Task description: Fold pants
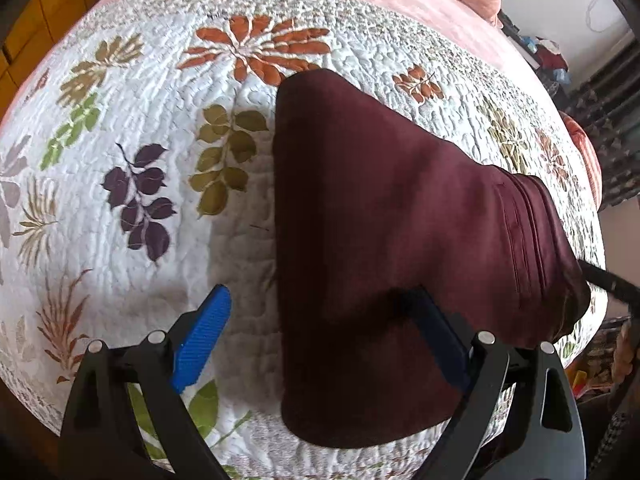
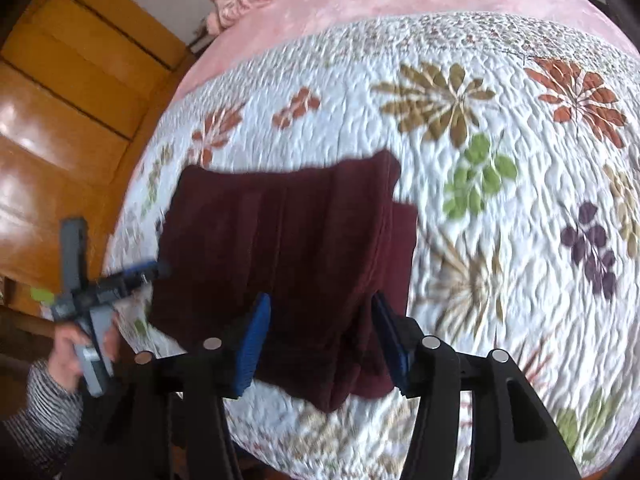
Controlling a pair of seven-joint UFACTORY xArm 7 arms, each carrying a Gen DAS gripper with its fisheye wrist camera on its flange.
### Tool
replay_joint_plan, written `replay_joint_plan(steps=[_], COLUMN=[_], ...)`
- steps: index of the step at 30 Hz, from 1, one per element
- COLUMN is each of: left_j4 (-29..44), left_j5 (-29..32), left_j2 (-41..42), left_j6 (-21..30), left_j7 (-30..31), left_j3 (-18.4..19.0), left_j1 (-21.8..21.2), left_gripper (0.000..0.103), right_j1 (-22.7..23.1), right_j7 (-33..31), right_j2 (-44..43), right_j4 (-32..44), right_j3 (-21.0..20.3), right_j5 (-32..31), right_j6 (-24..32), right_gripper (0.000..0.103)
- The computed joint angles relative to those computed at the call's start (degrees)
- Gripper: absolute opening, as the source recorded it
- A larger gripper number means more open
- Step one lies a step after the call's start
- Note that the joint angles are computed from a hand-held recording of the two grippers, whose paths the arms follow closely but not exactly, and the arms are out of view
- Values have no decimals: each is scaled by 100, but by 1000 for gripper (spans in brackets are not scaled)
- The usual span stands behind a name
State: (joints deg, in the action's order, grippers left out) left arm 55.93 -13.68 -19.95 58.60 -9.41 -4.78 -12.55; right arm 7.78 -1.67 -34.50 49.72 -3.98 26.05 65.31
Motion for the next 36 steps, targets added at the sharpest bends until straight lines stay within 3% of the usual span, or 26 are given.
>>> replay_joint_plan(steps=[13, 14, 16, 19, 20, 24, 29, 32, 35, 36], left_j4=[71, 70, 60, 65, 71, 111, 133, 118, 130, 120], left_j5=[-74, -67, -20, 42, 83, 220, 411, 329, 175, 170], left_j2=[184, 189, 190, 187, 178, 161, 242, 259, 236, 204], left_j6=[-46, -57, -86, -105, -120, -203, -207, -181, -80, -73], left_j7=[-27, -3, 18, 7, -29, -46, -34, -31, -55, -53], left_j3=[13, 12, -1, -16, -35, -96, -158, -106, -39, -36], left_j1=[-13, -13, -6, 7, 14, -18, -63, -67, -51, -43], left_gripper=[93, 93, 93, 93, 93, 93, 94, 95, 95, 95], right_j1=[-143, -147, -168, -230, -255, -389, -458, -402, -400, -378], right_j7=[-147, -215, -328, -384, -407, -288, 23, -106, -181, -258], right_j2=[1589, 1666, 1805, 1771, 1707, 1439, 1548, 1524, 1346, 1224], right_j4=[678, 726, 804, 812, 815, 784, 660, 506, 579, 576], right_j3=[-17, -29, -28, -33, -53, -149, 75, 39, -38, -92], right_j5=[620, 704, 837, 1033, 1103, 1139, 364, 466, 491, 573], right_j6=[-622, -632, -626, -655, -674, -675, -515, -664, -475, -393], right_gripper=[62, 57, 26, 16, 4, 5, 5, 7, 27, 39])
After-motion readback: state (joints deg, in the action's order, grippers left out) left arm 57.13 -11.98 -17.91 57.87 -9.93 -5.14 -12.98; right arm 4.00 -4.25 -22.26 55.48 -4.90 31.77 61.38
